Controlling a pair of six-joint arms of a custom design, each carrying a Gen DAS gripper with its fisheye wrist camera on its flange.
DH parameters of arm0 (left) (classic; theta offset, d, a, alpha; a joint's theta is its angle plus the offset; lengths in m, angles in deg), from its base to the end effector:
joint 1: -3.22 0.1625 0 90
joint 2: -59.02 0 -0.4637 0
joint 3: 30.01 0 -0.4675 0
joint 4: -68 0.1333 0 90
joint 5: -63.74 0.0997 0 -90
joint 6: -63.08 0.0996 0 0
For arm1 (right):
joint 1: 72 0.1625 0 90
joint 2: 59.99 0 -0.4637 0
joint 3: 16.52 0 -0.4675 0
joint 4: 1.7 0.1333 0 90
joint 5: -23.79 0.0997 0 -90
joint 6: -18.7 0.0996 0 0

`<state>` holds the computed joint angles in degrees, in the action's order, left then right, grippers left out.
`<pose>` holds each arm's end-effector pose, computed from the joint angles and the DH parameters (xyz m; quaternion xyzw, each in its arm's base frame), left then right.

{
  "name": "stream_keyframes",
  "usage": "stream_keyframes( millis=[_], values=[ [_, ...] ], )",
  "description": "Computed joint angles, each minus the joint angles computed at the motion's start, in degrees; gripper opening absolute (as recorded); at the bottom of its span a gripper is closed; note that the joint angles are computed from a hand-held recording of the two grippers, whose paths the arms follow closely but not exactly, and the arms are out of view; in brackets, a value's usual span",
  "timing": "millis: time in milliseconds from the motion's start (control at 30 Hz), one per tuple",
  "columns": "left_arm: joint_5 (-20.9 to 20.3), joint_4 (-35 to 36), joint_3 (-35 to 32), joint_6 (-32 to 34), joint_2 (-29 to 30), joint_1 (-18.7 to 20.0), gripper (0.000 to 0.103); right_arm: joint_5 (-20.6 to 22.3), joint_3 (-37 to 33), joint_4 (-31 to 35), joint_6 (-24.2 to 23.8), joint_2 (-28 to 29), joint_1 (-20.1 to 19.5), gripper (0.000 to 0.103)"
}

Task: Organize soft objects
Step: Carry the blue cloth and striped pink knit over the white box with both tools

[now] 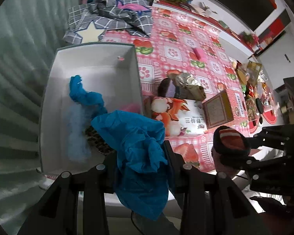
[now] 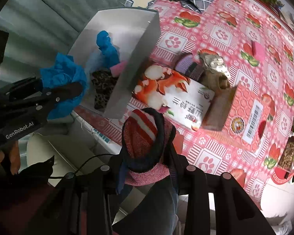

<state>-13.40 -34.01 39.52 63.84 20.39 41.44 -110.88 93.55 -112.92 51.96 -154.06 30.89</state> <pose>-0.5530 -0.6333 0.0878 0.4503 0.8709 0.0996 0.1699 0.1782 -0.4949 0.4347 -0.1804 -0.9064 0.1875 0.3327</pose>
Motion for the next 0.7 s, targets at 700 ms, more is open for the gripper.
stream_keyframes(
  millis=[700],
  values=[
    [2.89, 0.31, 0.18, -4.23, -0.92, 1.72, 0.041, 3.25, -7.32, -3.68, -8.37, 7.91, -0.12, 0.038]
  ],
)
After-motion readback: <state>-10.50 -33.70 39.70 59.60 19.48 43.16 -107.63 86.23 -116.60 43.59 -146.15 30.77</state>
